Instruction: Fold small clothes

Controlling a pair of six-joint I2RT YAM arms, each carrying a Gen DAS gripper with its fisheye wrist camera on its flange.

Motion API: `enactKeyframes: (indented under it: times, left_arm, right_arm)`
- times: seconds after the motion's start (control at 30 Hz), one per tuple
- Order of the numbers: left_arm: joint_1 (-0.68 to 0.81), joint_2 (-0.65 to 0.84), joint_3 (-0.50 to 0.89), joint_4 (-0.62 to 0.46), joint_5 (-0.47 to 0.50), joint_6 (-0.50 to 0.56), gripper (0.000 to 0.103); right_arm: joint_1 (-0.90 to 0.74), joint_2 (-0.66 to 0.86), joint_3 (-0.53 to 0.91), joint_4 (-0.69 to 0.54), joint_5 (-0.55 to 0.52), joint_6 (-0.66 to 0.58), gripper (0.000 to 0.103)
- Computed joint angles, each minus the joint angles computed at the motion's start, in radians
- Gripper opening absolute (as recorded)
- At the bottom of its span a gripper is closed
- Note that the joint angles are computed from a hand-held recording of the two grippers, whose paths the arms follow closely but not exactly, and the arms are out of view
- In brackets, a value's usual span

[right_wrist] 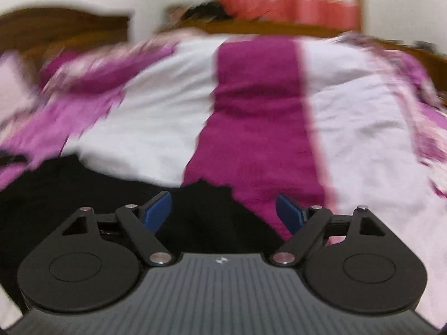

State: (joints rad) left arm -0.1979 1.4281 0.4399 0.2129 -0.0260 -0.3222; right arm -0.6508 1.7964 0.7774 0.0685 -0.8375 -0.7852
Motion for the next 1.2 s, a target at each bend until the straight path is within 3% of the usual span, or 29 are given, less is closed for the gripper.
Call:
enactKeyframes:
  times: [0.07, 0.17, 0.2, 0.27, 0.33, 0.4, 0.53, 0.67, 0.8, 0.87, 0.93, 0.97, 1.0, 1.03, 1.07, 1.1, 1.13, 1.17, 1.2]
  left_arm:
    - [-0.015, 0.089, 0.049, -0.025, -0.082, 0.106, 0.071]
    - [-0.093, 0.118, -0.033, 0.115, -0.145, 0.240, 0.067]
    - [-0.113, 0.113, -0.065, 0.167, -0.158, 0.259, 0.044]
    - [-0.136, 0.107, -0.117, 0.250, -0.183, 0.256, 0.009]
    - [-0.207, 0.120, -0.144, 0.314, -0.329, 0.238, 0.008]
    - [-0.243, 0.102, -0.185, 0.384, -0.418, 0.214, 0.008]
    - [-0.220, 0.052, -0.200, 0.445, -0.487, 0.226, 0.007]
    - [-0.202, 0.100, -0.090, 0.353, -0.488, 0.225, 0.007]
    - [-0.206, 0.276, -0.013, 0.373, -0.548, 0.245, 0.011]
    - [-0.240, 0.339, 0.026, 0.333, -0.637, 0.236, 0.012]
    - [-0.311, 0.288, 0.012, 0.290, -0.790, 0.185, 0.014]
    - [-0.360, 0.233, -0.013, 0.261, -0.882, 0.126, 0.015]
    - [-0.427, 0.139, -0.045, 0.193, -0.971, 0.043, 0.027]
    - [-0.506, 0.026, -0.060, 0.046, -1.036, -0.072, 0.033]
    - [-0.595, -0.089, -0.048, -0.187, -1.064, -0.224, 0.036]
    - [-0.674, -0.166, -0.014, -0.424, -1.049, -0.377, 0.037]
    - [-0.751, -0.210, 0.023, -0.635, -1.012, -0.549, 0.039]
    - [-0.825, -0.247, 0.038, -0.790, -0.972, -0.737, 0.039]
    - [-0.906, -0.264, 0.042, -0.926, -0.939, -0.990, 0.040]
  right_arm:
    - [0.053, 0.031, 0.013, 0.037, 0.098, -0.059, 0.074]
    - [0.085, 0.085, 0.081, -0.049, 0.135, -0.134, 0.058]
    - [0.073, 0.101, 0.103, -0.088, 0.083, -0.169, 0.048]
    - [0.047, 0.139, 0.155, -0.197, -0.025, -0.264, 0.033]
    - [0.051, 0.148, 0.151, -0.194, -0.025, -0.285, 0.012]
    - [0.058, 0.137, 0.110, -0.122, 0.004, -0.279, 0.011]
    - [0.032, 0.087, 0.040, -0.018, -0.056, -0.228, 0.009]
    - [0.021, 0.038, -0.011, 0.088, -0.085, -0.183, 0.008]
    - [0.085, 0.051, -0.033, 0.194, 0.017, -0.111, 0.008]
    - [0.132, 0.078, -0.048, 0.294, 0.107, -0.034, 0.009]
    - [0.181, 0.106, -0.049, 0.342, 0.219, -0.009, 0.011]
    - [0.201, 0.108, -0.069, 0.381, 0.259, -0.021, 0.013]
    - [0.208, 0.096, -0.107, 0.442, 0.286, -0.024, 0.027]
    - [0.211, 0.080, -0.167, 0.551, 0.315, -0.007, 0.057]
    - [0.199, 0.065, -0.255, 0.729, 0.322, 0.023, 0.068]
    - [0.167, 0.063, -0.334, 0.914, 0.285, 0.055, 0.075]
    - [0.126, 0.035, -0.387, 0.993, 0.224, 0.065, 0.075]
    - [0.071, -0.043, -0.437, 0.977, 0.151, 0.065, 0.075]
    - [0.012, -0.130, -0.479, 0.929, 0.089, 0.086, 0.077]
